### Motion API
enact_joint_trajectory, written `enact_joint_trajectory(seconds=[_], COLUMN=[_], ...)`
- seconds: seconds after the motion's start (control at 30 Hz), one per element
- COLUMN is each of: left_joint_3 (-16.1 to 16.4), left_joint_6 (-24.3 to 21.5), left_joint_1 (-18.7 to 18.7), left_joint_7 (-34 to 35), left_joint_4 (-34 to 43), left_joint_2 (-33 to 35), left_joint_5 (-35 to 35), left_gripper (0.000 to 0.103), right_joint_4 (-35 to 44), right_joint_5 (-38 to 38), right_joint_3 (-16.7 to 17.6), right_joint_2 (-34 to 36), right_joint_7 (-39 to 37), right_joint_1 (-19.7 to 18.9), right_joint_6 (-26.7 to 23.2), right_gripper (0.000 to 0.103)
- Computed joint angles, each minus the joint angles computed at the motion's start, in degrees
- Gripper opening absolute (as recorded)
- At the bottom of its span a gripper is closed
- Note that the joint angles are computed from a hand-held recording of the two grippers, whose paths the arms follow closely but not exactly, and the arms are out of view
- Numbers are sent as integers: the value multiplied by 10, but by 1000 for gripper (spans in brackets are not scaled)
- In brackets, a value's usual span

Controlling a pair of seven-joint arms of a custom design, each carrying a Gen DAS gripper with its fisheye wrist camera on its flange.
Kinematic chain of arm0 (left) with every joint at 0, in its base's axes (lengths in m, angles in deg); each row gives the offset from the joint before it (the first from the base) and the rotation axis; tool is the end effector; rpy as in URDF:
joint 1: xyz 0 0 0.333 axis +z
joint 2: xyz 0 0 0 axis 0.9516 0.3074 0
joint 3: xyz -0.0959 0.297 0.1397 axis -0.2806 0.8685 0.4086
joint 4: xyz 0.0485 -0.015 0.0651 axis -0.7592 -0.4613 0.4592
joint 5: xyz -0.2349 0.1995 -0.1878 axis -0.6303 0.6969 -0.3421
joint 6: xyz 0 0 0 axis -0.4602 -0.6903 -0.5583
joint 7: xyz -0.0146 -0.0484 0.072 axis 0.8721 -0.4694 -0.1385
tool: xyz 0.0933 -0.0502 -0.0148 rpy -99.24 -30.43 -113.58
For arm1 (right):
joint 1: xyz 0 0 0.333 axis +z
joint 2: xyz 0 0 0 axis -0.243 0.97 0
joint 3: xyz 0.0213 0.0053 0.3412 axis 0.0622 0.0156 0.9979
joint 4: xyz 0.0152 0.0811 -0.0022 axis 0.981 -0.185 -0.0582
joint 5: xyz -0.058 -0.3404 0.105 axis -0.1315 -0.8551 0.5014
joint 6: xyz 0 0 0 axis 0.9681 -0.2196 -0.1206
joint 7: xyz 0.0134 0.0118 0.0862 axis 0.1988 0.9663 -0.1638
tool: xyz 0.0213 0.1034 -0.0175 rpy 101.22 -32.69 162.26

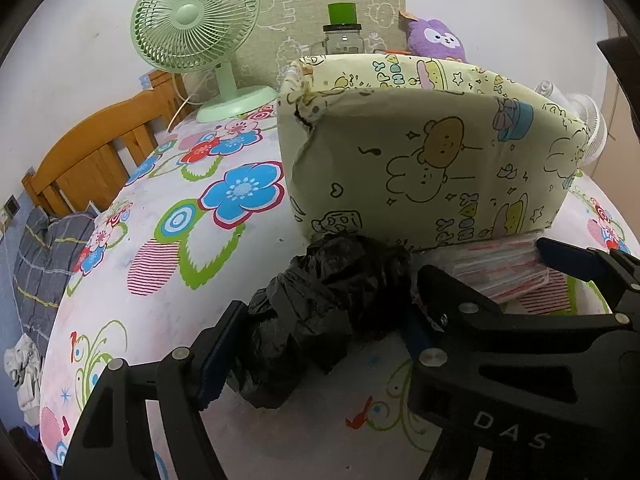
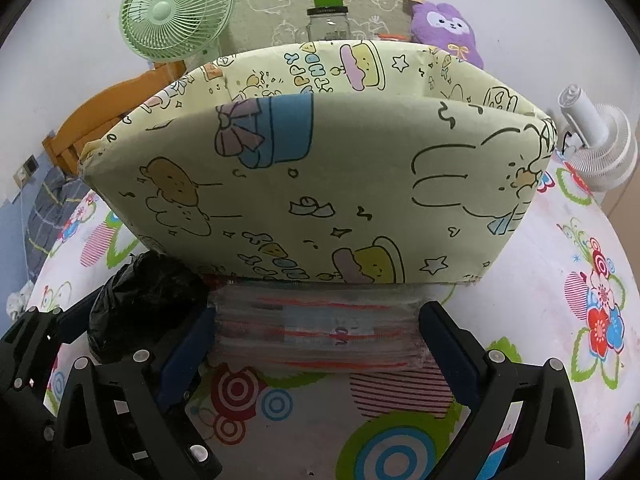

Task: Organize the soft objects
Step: 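Close the left tool on the black bag while the right tool grips the clear bag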

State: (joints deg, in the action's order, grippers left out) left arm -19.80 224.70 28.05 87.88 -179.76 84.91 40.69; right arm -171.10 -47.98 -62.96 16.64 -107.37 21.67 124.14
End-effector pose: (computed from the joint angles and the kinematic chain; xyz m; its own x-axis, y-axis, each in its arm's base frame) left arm 0.4967 -0.2843 0.3514 -0.4951 -0.8634 -0.0968 -0.6156 0.4273 -0.6621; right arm 0.4907 0.3923 0.3786 -0.3217 -0.9397 -0.1160 -0.7424 0.3264 -0.5850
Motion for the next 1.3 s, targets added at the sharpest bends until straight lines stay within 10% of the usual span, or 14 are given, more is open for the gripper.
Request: enact_joint_trajectory(seconds=[0.73, 1.3], left_joint_3=[-26, -109], left_joint_6=[19, 56], left_joint_1=[-7, 33], left_joint_7=[20, 85], left_joint_4=[-32, -54], left_joint_2=[-29, -67], left_joint_5=[-36, -119], left_gripper=[78, 78], right_joint_4=[-59, -110], right_joint_5=[-36, -84], right_joint_3=[13, 49], right_joint_2=[-49, -116], right_joint_7=[54, 111], right_joint_1=[-2, -13], right_joint_6=[5, -35], right_gripper=[92, 92])
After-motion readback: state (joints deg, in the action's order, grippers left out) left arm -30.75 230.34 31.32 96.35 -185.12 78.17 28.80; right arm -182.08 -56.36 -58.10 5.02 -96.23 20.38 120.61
